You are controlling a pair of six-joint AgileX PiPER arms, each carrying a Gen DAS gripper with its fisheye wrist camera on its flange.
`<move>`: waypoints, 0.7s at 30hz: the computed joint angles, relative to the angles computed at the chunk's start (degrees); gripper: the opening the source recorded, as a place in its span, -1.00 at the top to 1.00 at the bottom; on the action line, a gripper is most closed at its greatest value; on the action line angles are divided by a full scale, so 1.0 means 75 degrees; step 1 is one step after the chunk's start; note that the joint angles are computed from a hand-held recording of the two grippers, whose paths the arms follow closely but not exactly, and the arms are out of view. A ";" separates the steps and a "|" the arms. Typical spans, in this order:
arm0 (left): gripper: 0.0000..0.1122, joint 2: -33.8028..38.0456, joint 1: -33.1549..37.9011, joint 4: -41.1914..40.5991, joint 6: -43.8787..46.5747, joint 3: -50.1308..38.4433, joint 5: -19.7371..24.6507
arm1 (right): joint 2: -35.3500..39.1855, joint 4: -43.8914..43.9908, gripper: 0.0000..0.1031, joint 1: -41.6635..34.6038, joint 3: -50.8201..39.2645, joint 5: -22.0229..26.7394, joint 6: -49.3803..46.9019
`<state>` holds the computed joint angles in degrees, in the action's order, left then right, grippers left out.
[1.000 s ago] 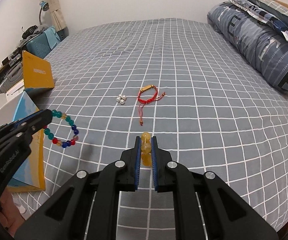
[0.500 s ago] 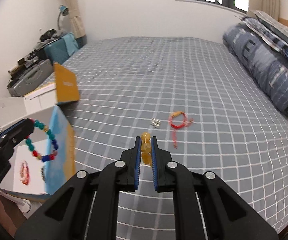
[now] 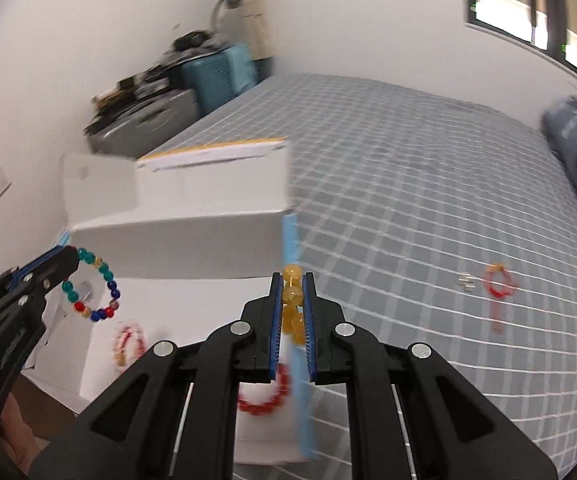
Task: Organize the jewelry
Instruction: 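Carry glass bracelet with left tool while right tool carries amber beads into box, then open both tools to drop the glass and amber bracelets inside the box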
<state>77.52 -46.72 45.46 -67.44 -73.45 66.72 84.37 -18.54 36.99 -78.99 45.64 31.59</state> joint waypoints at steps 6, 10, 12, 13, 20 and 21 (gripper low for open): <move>0.83 -0.0621 0.1407 -0.0801 0.0642 0.1091 -0.0624 | 0.1208 -0.0371 0.83 0.0923 -0.0689 0.0144 0.0439; 0.84 -0.0588 0.2325 -0.1406 0.1294 0.1593 -0.1121 | 0.1762 -0.0124 0.83 0.0971 -0.0936 0.0226 0.0292; 0.84 -0.0506 0.2597 -0.1702 0.1582 0.1730 -0.1301 | 0.1991 0.0076 0.83 0.0926 -0.1030 0.0322 0.0212; 0.84 -0.0489 0.2667 -0.1814 0.1678 0.1810 -0.1376 | 0.2066 0.0136 0.83 0.0906 -0.1067 0.0363 0.0182; 0.83 -0.0301 0.2786 -0.2117 0.1975 0.2003 -0.1571 | 0.2327 0.0225 0.83 0.0897 -0.1217 0.0518 0.0176; 0.83 -0.0276 0.2768 -0.2131 0.1960 0.2003 -0.1576 | 0.2361 0.0260 0.83 0.0887 -0.1246 0.0540 0.0161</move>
<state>75.45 -25.96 29.47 -52.75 -58.42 54.90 102.08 -16.59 43.64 -88.34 49.69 32.79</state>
